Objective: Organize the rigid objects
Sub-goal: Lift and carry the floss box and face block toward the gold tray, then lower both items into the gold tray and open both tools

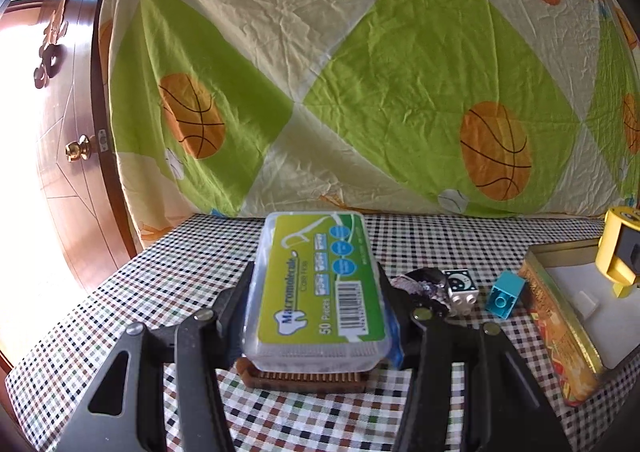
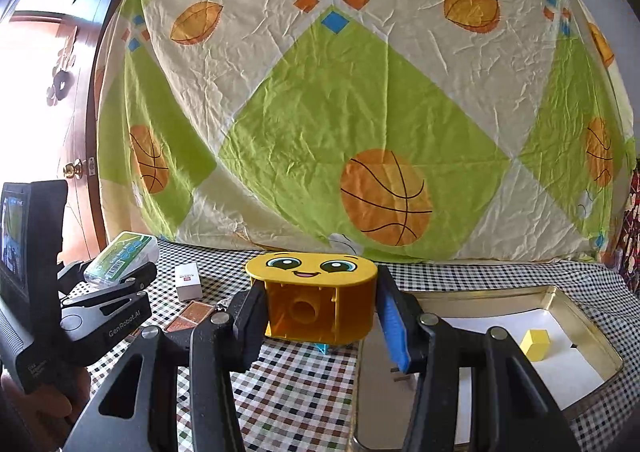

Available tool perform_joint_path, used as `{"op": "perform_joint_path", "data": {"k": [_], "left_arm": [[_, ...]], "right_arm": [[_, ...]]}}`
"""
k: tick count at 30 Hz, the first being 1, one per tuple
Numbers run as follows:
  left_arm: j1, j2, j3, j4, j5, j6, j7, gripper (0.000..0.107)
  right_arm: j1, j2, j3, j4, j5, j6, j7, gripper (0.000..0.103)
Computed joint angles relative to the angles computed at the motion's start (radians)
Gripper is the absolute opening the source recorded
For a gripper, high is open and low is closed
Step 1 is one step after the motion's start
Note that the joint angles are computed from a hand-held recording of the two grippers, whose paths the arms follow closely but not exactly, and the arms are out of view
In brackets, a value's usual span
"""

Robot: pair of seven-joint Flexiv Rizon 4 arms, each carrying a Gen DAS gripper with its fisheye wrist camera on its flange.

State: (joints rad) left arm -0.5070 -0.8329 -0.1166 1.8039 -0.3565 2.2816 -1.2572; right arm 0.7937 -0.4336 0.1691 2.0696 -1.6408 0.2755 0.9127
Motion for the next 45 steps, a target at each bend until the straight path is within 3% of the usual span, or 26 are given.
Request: {"op": "perform_joint_path", "data": {"k": [6, 13, 21, 30, 39, 42, 45], "left_arm": [[0.117, 0.025, -0.108, 0.036, 0.221, 0.021, -0.136, 0.053], [0.134, 0.040, -0.127, 0.045, 0.351, 0.071, -0.209, 0.053], [0.052, 0.042, -0.110, 0.008, 0.332, 0.038, -0.168, 0.053], [-0.048, -0.001, -0.127, -0.089, 0.308, -0.065, -0.108, 0.053], [-0.141, -0.048, -0.144, -0.195, 0.284, -0.221, -0.043, 0.053], [-0.225, -0.062, -0.082, -0.240, 0.222, -0.284, -0.007, 0.053], [-0.263, -0.076, -0.065, -0.269, 0.193, -0.338, 0.013, 0.053]], "right_arm": [[0.013, 0.056, 0.033, 0.081, 0.072, -0.102, 0.053, 0.052], [-0.016, 0.130, 0.073, 0.184, 0.143, -0.133, 0.154, 0.052], [-0.005, 0.208, 0.131, 0.278, 0.286, -0.274, 0.171, 0.052], [-0.046, 0.317, 0.181, 0.398, 0.446, -0.288, 0.189, 0.052], [-0.098, 0.389, 0.191, 0.479, 0.502, -0.218, 0.160, 0.052], [-0.113, 0.394, 0.185, 0.488, 0.507, -0.187, 0.128, 0.052], [-0.152, 0.405, 0.160, 0.505, 0.477, -0.090, 0.115, 0.052]]}}
